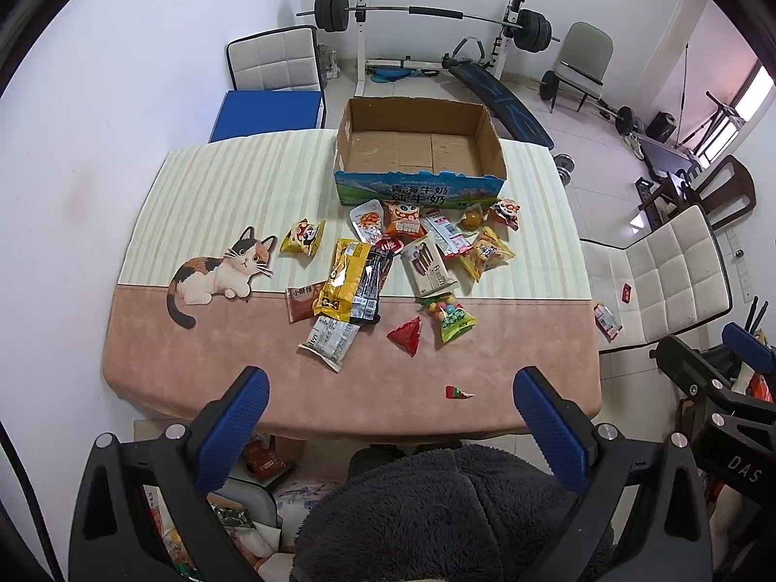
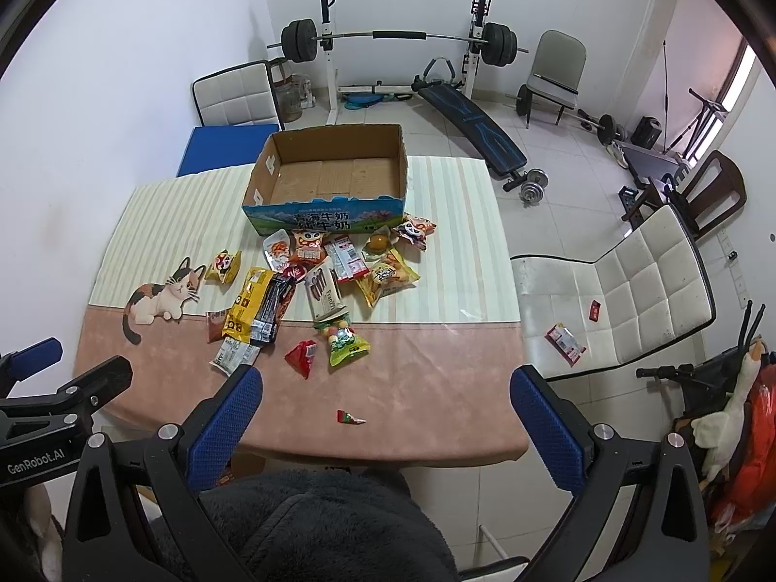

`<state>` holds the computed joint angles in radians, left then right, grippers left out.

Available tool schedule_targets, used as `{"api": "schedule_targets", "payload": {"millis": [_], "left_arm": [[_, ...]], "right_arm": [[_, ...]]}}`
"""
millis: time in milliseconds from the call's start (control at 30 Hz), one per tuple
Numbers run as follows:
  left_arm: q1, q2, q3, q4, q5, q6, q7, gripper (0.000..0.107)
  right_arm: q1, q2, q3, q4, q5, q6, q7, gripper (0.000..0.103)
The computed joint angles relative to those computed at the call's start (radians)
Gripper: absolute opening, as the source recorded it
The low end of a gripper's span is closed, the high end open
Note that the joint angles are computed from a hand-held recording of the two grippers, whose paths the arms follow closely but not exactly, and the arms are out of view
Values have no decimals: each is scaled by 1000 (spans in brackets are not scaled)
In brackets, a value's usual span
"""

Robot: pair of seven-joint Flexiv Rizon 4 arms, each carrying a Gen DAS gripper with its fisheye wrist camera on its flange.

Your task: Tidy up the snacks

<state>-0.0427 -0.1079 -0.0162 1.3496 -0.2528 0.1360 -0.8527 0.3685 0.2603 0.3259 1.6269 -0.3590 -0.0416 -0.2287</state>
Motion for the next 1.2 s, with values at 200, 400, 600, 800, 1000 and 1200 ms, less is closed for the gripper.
{"api": "schedule_targets", "payload": {"millis": [200,400,600,800,1000,1200], "left_arm": [[1,10,2,5,0,-8,2,103],[1,9,2,4,-2,-10,3,103],[0,15,2,9,0,-10,1,103],[1,14,2,10,-3,-8,1,103],[-2,26,3,21,-6,-5,0,103],[-3,30,2,24,-6,-12,-6,103]], "right_arm": [[0,1,1,2,2,2,-1,103],[0,2,2,3,0,2,0,103],[3,-2,6,1,-8,0,11,103],[4,0,6,3,-12,0,12,103],[5,1,8,3,-17,-1,15,103],[5,5,7,2,-15,1,12,103]]}}
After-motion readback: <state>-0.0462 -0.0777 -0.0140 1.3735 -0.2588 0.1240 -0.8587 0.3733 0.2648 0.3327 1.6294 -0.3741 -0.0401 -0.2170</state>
